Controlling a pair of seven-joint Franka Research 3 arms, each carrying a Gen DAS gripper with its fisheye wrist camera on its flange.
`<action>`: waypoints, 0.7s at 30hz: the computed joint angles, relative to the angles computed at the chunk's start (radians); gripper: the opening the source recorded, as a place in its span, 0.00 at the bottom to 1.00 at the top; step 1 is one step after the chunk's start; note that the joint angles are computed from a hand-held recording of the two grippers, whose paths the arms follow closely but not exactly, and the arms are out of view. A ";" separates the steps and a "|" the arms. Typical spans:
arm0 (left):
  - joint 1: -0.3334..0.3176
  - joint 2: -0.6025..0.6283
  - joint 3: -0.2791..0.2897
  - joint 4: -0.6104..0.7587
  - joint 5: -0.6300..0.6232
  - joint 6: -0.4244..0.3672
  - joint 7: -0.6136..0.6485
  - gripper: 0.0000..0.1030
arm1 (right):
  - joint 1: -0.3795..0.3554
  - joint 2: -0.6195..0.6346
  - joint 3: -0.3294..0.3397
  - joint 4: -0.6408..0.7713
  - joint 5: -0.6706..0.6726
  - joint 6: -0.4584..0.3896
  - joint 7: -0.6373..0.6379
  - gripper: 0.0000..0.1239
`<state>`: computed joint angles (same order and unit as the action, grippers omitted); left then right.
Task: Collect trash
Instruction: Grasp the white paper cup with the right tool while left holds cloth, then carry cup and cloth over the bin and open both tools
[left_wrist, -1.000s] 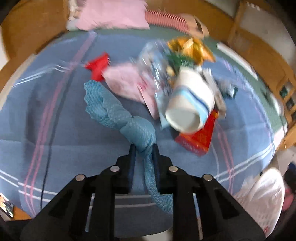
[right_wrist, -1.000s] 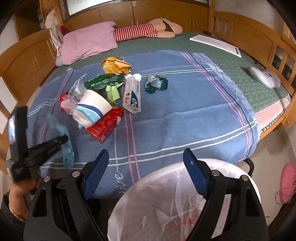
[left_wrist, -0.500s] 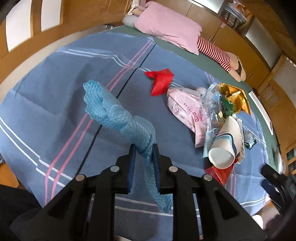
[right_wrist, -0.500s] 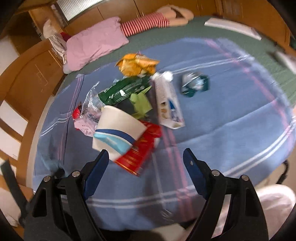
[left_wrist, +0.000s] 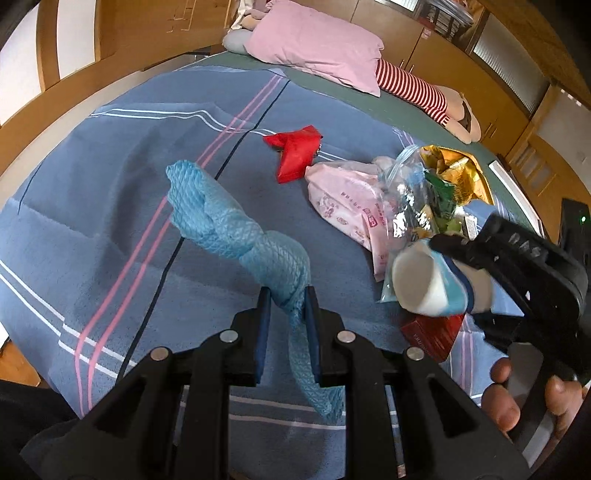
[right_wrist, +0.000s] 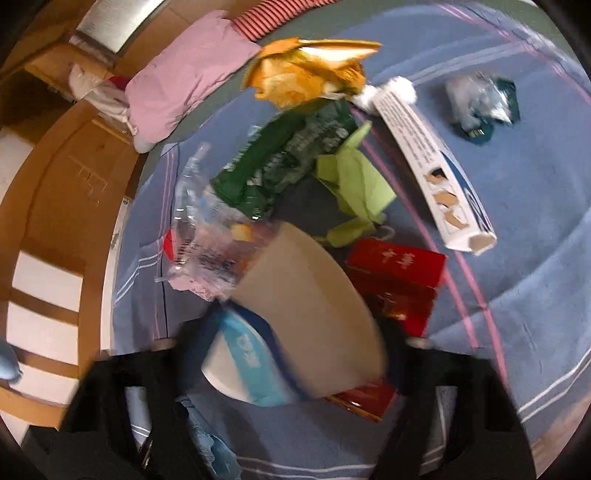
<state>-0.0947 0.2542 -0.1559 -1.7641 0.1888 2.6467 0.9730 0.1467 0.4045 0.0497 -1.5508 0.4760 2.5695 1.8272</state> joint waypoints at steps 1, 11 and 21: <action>0.000 0.000 0.000 0.000 0.001 0.002 -0.001 0.19 | 0.000 0.003 0.003 0.007 -0.006 -0.008 -0.015 0.32; -0.036 -0.024 0.029 -0.023 0.146 0.046 -0.071 0.19 | 0.056 -0.138 -0.024 -0.164 -0.114 0.176 -0.105 0.25; -0.050 -0.044 0.026 -0.041 0.245 0.090 -0.068 0.19 | 0.100 -0.256 -0.083 -0.317 -0.420 0.273 -0.022 0.25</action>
